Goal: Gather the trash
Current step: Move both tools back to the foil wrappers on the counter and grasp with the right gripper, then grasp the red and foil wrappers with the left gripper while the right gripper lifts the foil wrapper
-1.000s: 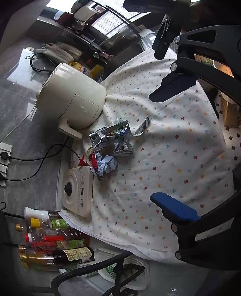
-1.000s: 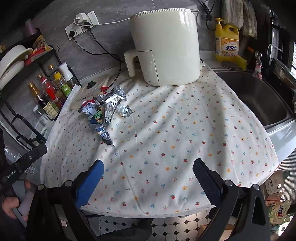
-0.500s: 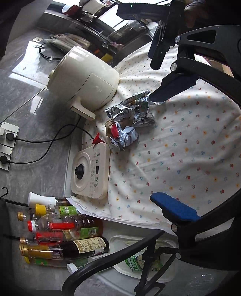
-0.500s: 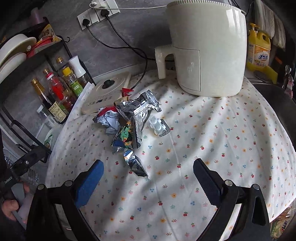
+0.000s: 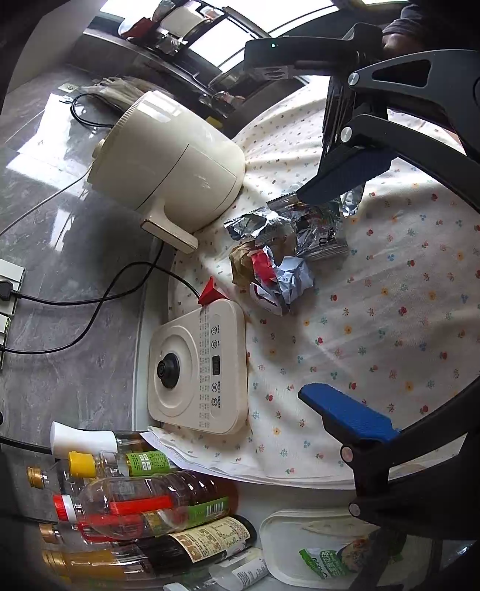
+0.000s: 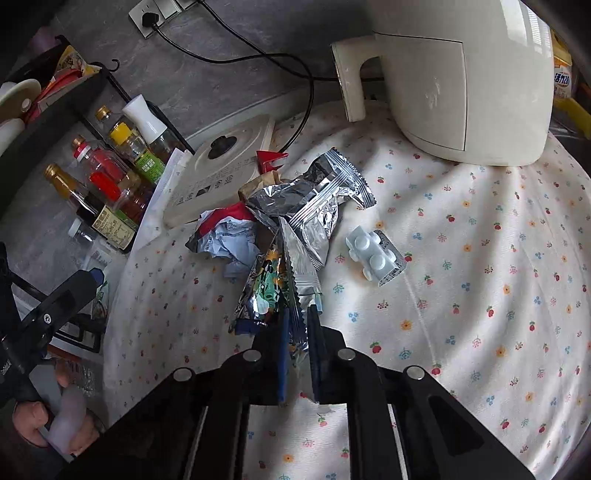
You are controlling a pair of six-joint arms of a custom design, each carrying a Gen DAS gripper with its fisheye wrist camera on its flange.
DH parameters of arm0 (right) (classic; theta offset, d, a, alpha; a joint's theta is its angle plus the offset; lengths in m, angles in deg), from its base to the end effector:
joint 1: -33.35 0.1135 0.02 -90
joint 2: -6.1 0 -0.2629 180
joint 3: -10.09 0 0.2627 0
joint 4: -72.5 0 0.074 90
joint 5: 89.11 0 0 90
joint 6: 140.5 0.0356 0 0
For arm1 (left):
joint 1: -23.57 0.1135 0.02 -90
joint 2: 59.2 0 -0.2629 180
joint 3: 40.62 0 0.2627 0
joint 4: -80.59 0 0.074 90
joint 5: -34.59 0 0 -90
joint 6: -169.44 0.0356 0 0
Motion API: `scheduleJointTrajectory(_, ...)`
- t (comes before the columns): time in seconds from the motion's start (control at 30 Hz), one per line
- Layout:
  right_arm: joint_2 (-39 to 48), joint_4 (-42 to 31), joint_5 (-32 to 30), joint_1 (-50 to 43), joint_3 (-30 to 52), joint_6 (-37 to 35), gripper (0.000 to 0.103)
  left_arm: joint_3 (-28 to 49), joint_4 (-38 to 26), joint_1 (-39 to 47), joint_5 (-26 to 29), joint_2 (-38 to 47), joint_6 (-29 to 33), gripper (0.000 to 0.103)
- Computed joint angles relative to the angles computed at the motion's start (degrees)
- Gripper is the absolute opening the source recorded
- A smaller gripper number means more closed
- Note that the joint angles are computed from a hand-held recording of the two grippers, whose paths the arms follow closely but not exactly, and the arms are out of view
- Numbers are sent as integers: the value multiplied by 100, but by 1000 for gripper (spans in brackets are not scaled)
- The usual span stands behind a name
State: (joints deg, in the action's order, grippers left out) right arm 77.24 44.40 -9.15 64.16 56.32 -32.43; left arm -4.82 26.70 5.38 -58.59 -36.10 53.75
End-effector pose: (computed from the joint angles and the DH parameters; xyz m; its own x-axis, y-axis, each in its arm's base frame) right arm 0.2020 0.1277 0.1645 -0.8366 -0.1433 -0.5288 -0.3523 0.8798 0.3190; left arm 0.1117 -0.0346 0.2023 -0.6817 -0.2316 -0.6940 -0.0261 0.9557 -0.2933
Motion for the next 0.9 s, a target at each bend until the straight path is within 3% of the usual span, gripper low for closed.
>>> scheduleJointTrajectory(0.03,-50,-36,-1,3,-18,-37,2,-20,190,142,158,164,99,97)
scheduleJointTrajectory(0.23,-622,-510,-21,-234,-88,-54,2,-151,1318,676,820,1265,430,97)
scheduleJointTrajectory(0.53,-1675,-1409,-114,-977,-229,-118,2,-31,2881,694,1100,3297,637,95)
scheduleJointTrajectory(0.63,-1936,-1670,-144,-1160,-284,-150,2,69,3062,622,1111,3755,597,80)
scheduleJointTrajectory(0.77,-2252,-1949,-232,-1385,-386,-242,2,130,3015,486,1061,3997,461,28)
scheduleJointTrajectory(0.9,-2586,-2185,-367,-1579,-508,-400,2,-23,2908,194,770,3676,260,22)
